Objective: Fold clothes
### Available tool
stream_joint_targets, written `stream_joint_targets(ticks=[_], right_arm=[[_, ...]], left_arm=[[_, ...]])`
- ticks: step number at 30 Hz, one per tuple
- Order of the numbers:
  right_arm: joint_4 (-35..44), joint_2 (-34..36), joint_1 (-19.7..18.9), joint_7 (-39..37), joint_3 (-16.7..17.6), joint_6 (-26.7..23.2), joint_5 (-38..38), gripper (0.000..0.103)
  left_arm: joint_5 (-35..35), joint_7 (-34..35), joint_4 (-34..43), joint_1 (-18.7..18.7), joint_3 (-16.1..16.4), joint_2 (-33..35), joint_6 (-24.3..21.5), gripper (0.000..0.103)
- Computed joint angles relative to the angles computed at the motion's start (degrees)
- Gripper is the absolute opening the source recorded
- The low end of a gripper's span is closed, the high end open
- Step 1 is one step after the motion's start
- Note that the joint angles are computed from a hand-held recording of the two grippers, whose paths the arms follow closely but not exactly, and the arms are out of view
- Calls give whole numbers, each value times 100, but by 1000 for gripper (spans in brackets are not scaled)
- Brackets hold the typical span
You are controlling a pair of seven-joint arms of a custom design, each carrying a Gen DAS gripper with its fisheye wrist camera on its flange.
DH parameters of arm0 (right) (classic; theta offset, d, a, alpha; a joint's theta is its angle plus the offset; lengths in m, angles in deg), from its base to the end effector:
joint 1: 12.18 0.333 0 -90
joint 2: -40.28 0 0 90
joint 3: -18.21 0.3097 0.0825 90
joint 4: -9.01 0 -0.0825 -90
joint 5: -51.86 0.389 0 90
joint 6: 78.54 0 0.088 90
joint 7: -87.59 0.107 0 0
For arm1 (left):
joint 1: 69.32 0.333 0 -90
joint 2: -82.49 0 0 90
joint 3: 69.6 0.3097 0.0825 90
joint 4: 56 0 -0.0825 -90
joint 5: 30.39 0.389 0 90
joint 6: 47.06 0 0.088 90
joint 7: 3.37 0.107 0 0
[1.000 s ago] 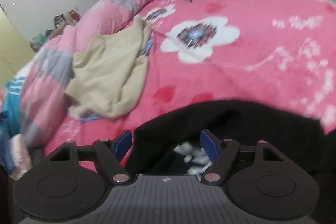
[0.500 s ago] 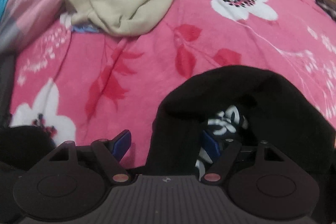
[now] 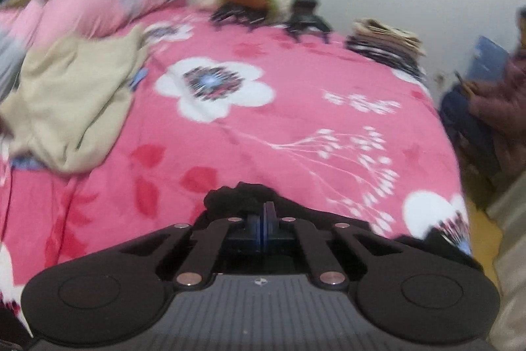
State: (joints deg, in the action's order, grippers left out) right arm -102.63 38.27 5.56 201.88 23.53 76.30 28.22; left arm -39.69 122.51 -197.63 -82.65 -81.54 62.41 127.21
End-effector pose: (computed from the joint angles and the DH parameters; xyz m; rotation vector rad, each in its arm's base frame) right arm 0.5489 0.2494 0.5767 -1.9450 1.4610 -0.7436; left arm 0.4408 -0.2024 0.5203 -0.7304 2.2245 -0.7528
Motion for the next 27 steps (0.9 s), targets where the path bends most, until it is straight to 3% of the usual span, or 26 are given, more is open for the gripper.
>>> stream_joint_targets(ticks=[2,6,10,13,16,18,19,20,23,25,27], right_arm=[[-305,-285,-119,817,35,278,-962,1],[-707,-937,-666,2910,407,626,-3637,1],[-816,-1462,-990,3805,539,673,-4658,1],[-856,-1789,-1073,3708,494,734,-4638,1],[-913,-2103,-1201,3406,484,862,-4525,2],[-953,-2266,-1318,3191,524,984,-4502,2],[-961,-2324,-1384,3106,555,1031,-4487,2],[-981,-2385,-1432,3016,579,1064,-4435,2],[-1096,-2571,-1502,2664,607,1117,-4131,2],[-1198,-2671,-1547,2450,627,1128,-3920,2],[-1318,-2767,-1581,2231,632,1153,-3698,2]], left_arm=[[103,-171,-155,182,-148,-238,7,2],[374,-498,-313,515,-385,-598,-216,2],[793,-769,-533,834,-627,-932,-464,2],[915,-1037,-615,907,-655,-1099,-555,0],[148,-847,-457,29,203,-1200,-982,2],[-846,-471,-264,-789,987,-1215,-1202,29],[-1306,-339,-112,-1070,1255,-1162,-1310,53],[-1885,-75,49,-1461,1616,-1071,-1303,58],[-3723,948,665,-2611,2718,-648,-1392,60],[-4692,1520,1294,-3013,3348,-74,-2040,62],[-5470,1824,1891,-3132,3777,557,-2870,63]])
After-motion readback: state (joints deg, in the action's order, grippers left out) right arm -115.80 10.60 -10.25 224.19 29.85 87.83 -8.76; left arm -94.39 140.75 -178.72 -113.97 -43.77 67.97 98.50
